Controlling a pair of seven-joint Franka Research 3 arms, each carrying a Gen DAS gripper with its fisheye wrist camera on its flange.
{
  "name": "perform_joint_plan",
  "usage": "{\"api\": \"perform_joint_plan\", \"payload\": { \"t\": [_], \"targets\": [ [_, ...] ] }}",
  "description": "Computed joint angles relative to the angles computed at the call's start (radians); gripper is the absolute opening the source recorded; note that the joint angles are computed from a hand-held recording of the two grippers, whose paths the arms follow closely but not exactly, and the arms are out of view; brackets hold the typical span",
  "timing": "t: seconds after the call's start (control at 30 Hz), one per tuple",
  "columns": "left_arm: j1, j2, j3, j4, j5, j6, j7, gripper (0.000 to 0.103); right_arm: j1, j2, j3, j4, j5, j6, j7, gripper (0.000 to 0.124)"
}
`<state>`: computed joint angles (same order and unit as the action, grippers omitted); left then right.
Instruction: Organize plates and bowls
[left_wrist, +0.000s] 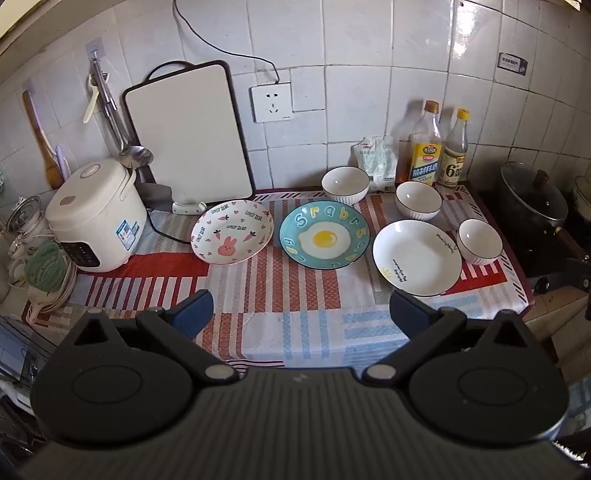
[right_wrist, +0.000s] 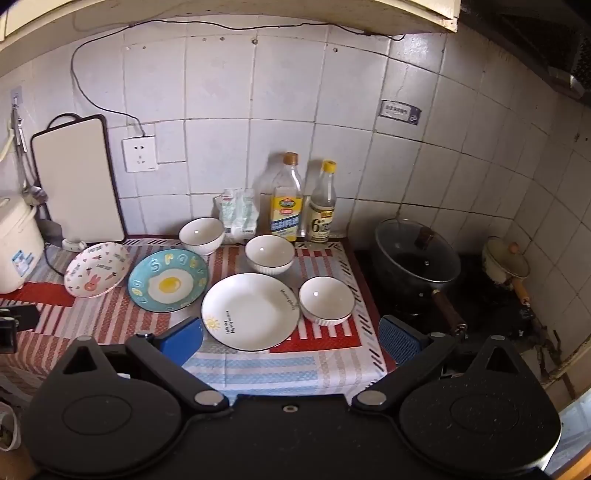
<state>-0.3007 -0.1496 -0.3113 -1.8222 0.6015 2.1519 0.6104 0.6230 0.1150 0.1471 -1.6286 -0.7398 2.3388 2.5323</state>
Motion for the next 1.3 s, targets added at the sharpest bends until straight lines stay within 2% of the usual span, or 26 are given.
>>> {"api": "perform_joint_plan", "payload": {
  "t": [0.47,0.7,0.87,1.17,1.3],
  "targets": [
    [-0.002,0.000,0.005,0.002,-0.027,-0.009,0.046,0.103,0.002,0.015,-0.002,0.024,0.025,-0.015,-0.036,0.102],
    [0.005,-0.020,0.011,-0.038,-0.038,0.058,0.049,0.103,-0.001,0.001,-0.004,-0.006,0.032,0.025,-0.033,0.102],
    [0.018,-0.045,0.009,-0.086,-0.031,0.131,0.004,0.103,-0.008,-0.010,-0.001,-0.031,0.034,0.058,-0.026,0.102],
    [0.037,-0.069,-0.011,-0.134,0.045,0.150,-0.077,0.103,-0.016,-0.019,0.004,-0.059,0.043,0.083,-0.020,0.102],
    [0.041,-0.073,-0.017,-0.138,0.077,0.146,-0.100,0.103,-0.014,-0.014,0.005,-0.057,0.027,0.069,-0.014,0.102]
  ]
}}
